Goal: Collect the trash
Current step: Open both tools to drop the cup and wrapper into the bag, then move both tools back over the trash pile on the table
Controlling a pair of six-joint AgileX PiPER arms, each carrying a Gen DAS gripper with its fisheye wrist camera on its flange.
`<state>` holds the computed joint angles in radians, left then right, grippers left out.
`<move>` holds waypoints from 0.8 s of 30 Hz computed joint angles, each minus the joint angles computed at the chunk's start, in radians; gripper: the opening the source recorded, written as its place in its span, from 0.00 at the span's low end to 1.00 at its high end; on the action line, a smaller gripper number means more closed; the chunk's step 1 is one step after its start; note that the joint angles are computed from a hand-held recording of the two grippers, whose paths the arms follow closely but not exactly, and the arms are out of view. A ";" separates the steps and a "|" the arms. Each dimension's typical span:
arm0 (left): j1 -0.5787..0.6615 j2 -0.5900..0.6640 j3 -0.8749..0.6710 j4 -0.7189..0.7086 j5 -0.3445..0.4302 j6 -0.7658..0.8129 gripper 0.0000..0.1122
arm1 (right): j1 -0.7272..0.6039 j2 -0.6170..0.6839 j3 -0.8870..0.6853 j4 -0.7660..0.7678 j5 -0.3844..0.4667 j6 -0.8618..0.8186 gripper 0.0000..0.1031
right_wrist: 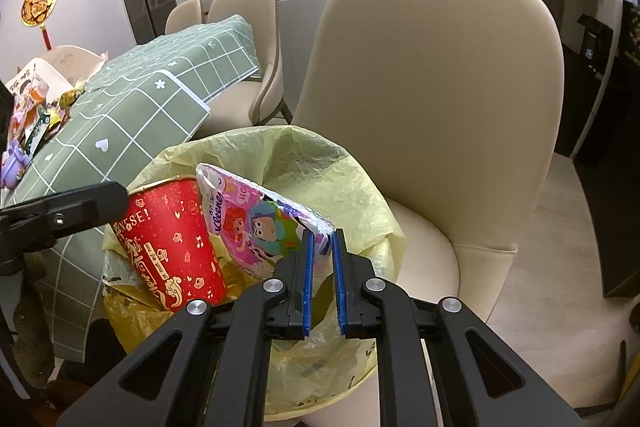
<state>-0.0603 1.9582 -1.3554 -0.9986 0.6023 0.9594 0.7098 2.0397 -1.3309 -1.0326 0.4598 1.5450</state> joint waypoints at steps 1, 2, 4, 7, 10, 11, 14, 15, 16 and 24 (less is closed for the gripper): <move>0.000 -0.013 0.015 -0.017 -0.018 0.022 0.78 | 0.001 0.000 -0.001 0.005 0.005 -0.002 0.11; 0.003 -0.021 0.024 -0.035 -0.026 0.040 0.79 | 0.003 -0.002 -0.001 0.005 0.009 0.001 0.11; 0.013 -0.037 0.036 -0.054 -0.029 0.050 0.80 | 0.008 -0.015 0.014 -0.032 0.007 0.043 0.12; 0.026 -0.061 0.046 -0.051 -0.041 0.032 0.80 | 0.023 -0.043 0.045 -0.121 0.004 0.128 0.28; 0.043 -0.112 0.079 -0.040 -0.083 0.012 0.81 | 0.040 -0.071 0.057 -0.158 0.009 0.156 0.36; 0.050 -0.130 0.092 -0.048 -0.091 0.019 0.81 | 0.048 -0.078 0.058 -0.171 0.017 0.168 0.36; 0.073 -0.182 0.129 -0.084 -0.108 0.070 0.83 | 0.064 -0.092 0.053 -0.180 0.026 0.174 0.37; 0.084 -0.197 0.137 -0.094 -0.104 0.086 0.83 | 0.065 -0.093 0.047 -0.162 0.020 0.154 0.37; 0.094 -0.206 0.141 -0.104 -0.098 0.100 0.83 | 0.070 -0.090 0.031 -0.134 0.018 0.120 0.37; 0.263 -0.272 0.177 -0.123 0.058 0.197 0.83 | 0.156 -0.009 -0.149 -0.023 0.097 -0.064 0.37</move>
